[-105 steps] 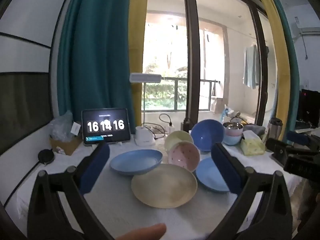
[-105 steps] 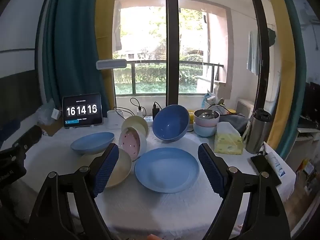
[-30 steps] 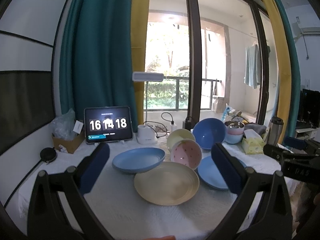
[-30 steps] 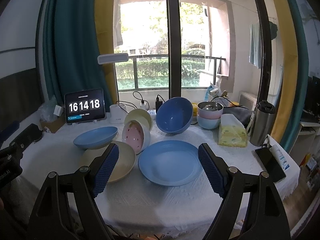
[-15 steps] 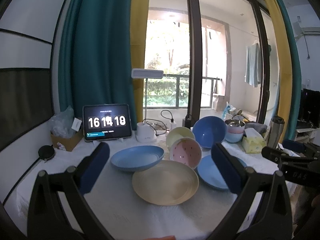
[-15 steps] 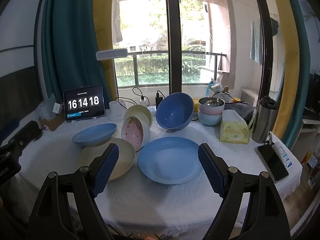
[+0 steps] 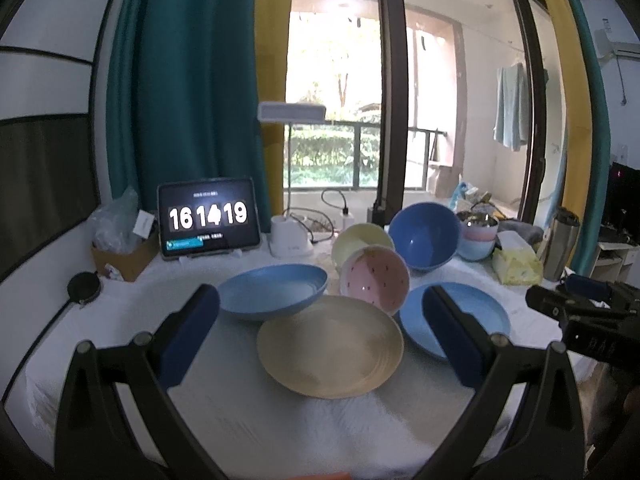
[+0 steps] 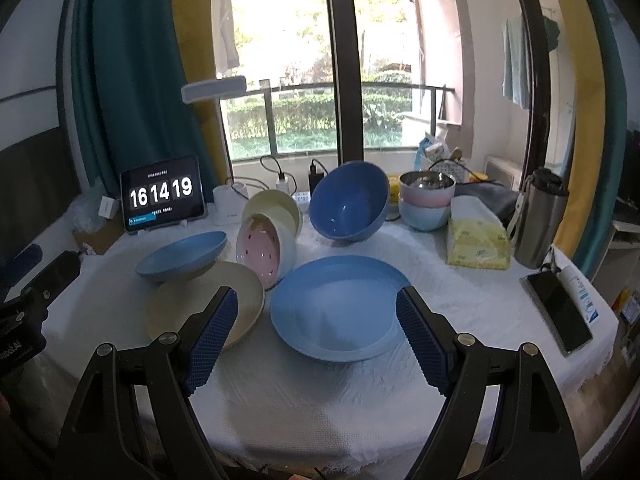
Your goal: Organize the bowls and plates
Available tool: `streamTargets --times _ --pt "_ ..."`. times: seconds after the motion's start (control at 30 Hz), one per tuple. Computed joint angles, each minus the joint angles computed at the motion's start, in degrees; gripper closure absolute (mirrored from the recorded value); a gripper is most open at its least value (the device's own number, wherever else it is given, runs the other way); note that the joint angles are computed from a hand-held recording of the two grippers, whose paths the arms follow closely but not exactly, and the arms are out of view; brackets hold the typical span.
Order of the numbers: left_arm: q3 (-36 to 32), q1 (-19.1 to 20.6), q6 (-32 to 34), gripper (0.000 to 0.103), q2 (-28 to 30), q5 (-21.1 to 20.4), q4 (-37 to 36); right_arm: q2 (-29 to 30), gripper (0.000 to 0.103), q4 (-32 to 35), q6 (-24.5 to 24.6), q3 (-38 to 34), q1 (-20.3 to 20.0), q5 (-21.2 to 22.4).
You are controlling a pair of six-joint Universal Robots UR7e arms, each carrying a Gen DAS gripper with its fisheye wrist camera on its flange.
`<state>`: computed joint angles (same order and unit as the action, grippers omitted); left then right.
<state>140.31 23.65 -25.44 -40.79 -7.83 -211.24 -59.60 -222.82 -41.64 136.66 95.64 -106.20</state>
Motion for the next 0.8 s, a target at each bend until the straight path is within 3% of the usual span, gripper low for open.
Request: streamTargets --times 0.57,0.8 --pt "-2.0 10.1 -4.8 0.001 -1.1 -4.7 7.4 6.2 0.019 10.6 -0.1 -7.3 -1.1 -1.5" --pt "-3.4 14.5 -2.1 0.002 -0.6 -6.7 5.5 9.9 0.026 13.6 -0.8 -10.6 -1.1 -2.6"
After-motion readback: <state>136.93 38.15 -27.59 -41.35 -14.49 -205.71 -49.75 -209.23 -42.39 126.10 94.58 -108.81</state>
